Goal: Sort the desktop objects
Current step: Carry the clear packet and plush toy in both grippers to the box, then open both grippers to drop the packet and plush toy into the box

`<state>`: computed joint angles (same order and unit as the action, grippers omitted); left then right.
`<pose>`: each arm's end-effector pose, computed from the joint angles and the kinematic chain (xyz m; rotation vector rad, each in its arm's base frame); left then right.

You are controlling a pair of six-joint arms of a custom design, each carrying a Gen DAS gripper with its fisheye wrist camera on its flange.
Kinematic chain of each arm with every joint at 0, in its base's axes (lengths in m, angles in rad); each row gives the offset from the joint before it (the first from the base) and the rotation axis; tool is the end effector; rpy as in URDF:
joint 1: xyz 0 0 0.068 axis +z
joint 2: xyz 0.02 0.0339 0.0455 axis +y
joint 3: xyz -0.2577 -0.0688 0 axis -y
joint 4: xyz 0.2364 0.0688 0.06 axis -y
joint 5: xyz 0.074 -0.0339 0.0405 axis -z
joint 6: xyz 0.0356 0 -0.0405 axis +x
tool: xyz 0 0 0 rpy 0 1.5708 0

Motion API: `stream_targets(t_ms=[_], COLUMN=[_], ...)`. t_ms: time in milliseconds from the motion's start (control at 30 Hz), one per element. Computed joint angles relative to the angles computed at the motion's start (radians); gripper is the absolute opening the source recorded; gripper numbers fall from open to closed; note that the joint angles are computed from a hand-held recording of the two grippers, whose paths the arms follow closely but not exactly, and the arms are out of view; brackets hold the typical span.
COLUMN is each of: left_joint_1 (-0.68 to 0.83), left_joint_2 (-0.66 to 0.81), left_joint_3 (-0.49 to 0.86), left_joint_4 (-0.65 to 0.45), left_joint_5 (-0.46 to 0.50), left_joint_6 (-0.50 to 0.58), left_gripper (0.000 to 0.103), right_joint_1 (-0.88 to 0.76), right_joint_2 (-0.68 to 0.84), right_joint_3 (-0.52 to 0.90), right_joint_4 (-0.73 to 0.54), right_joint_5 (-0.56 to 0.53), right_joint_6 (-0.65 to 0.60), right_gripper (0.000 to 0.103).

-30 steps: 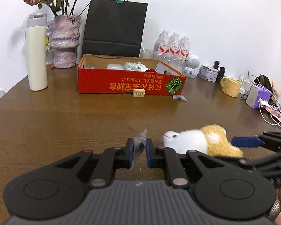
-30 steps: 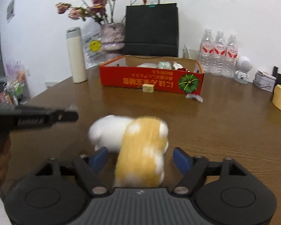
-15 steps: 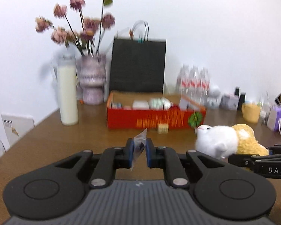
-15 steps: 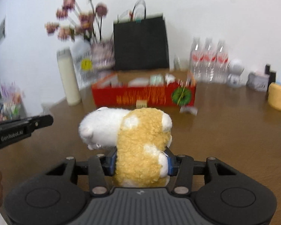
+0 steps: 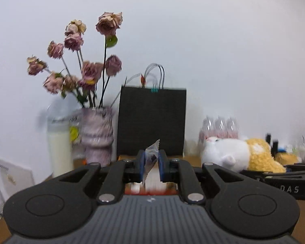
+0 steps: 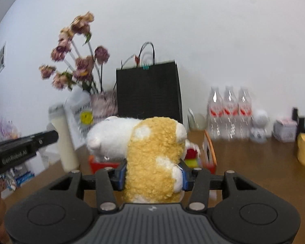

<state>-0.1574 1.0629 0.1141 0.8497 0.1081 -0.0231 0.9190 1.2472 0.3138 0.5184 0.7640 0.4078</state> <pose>0.1871 -0.0336 0.1707 0.1940 1.6630 -0.2266 0.1519 0.1585 0.1633 0.0012 1.8690 0.1538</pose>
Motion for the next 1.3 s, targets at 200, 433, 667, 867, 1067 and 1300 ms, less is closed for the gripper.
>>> stream_targets(t_ms=[200,433,667,867,1067,1300], left_joint_1=[-0.011,-0.057,0.015,0.032,0.03,0.028], left_joint_2=[0.379,0.686,0.987,1.15,1.184,0.996], left_joint_3=[0.324,0.626,1.15,1.392,1.481,1.395], left_joint_4=[0.069,-0.005,-0.613,-0.956,-1.169,-1.245], left_joint_5=[-0.015,-0.08,-0.001,0.029,0.049,-0.001], left_joint_6=[0.012,0.058,0.011,0.067,0.109,0.083], left_gripper=[0.014,0.014,0.014,0.014,0.043,0.098], right_joint_1=[-0.321,-0.514,-0.636,-0.635,-0.641,-0.639], right_joint_2=[0.221,0.507,0.792,1.031,1.144,0.941], right_joint_3=[0.281,0.604,0.994,1.364,1.53,1.388], right_joint_4=[0.013,-0.094,-0.464,-0.855,-1.067,-1.091], right_joint_5=[-0.306,-0.443,-0.683,-0.746,-0.805,-0.765], right_joint_6=[-0.143,-0.199,-0.127,-0.089,-0.055,-0.031], right_gripper=[0.047,0.047,0.047,0.047,0.05,0.078])
